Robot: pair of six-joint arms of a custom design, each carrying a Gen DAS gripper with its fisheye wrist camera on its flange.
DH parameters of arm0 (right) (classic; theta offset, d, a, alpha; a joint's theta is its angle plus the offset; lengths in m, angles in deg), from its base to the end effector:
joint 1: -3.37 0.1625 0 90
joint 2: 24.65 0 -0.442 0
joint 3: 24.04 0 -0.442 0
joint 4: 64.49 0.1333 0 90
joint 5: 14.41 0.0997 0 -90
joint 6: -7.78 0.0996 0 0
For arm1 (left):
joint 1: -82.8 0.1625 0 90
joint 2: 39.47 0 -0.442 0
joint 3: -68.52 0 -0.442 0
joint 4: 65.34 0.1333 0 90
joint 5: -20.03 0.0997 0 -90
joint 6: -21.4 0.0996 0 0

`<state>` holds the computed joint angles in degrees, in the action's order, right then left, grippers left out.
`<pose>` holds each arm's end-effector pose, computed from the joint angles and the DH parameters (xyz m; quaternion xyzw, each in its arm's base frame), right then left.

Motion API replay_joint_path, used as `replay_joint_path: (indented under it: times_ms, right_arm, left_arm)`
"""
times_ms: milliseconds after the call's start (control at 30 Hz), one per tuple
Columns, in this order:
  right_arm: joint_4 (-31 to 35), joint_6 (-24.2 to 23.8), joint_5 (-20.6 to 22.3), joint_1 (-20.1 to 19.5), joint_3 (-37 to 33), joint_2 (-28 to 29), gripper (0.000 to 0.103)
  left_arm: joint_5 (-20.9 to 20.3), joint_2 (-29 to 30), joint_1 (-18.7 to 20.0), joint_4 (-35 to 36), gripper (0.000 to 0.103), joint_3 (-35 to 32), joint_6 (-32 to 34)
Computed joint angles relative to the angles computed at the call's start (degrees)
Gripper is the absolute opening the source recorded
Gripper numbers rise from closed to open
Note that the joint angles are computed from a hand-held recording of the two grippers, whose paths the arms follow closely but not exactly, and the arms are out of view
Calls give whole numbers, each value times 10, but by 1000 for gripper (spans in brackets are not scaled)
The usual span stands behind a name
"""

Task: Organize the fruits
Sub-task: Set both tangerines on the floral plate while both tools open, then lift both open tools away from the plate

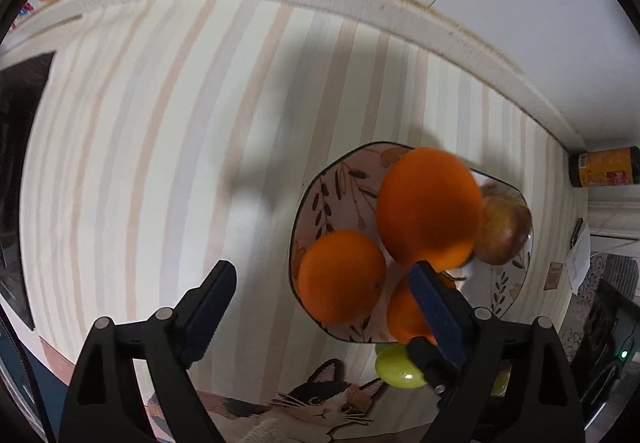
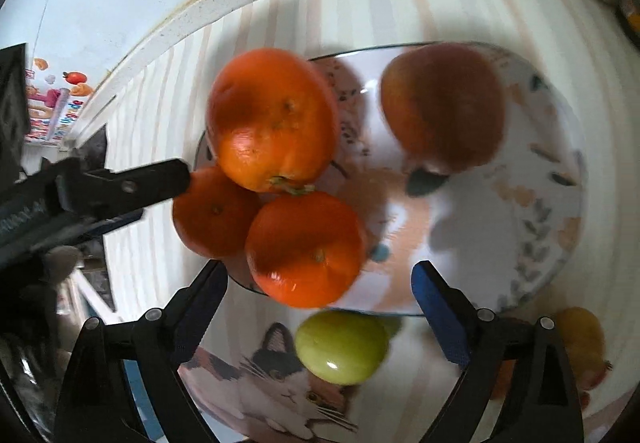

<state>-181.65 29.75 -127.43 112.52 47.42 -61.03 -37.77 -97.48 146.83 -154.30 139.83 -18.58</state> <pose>0.3528 -0.7283 0.0661 -0.0103 -0.9776 0.0065 0.2101 -0.1565 -0.7469 0.3293 -0.0819 0.9504 -0.0492 0.2961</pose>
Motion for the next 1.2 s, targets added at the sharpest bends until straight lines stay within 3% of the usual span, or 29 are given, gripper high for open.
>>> replay_joint_path:
  times_ms: [300, 700, 1200]
  right_arm:
    - [-6, 1, -117, 35, 44, -53, 95]
    - [-45, -3, -183, 84, 123, -136, 95]
    - [-63, 26, -225, 154, 172, -215, 95]
  left_arm:
    - [85, -64, -57, -9, 89, 85, 5]
    - [130, -156, -144, -59, 89, 196, 7]
    - [173, -222, -218, -61, 89, 234, -4]
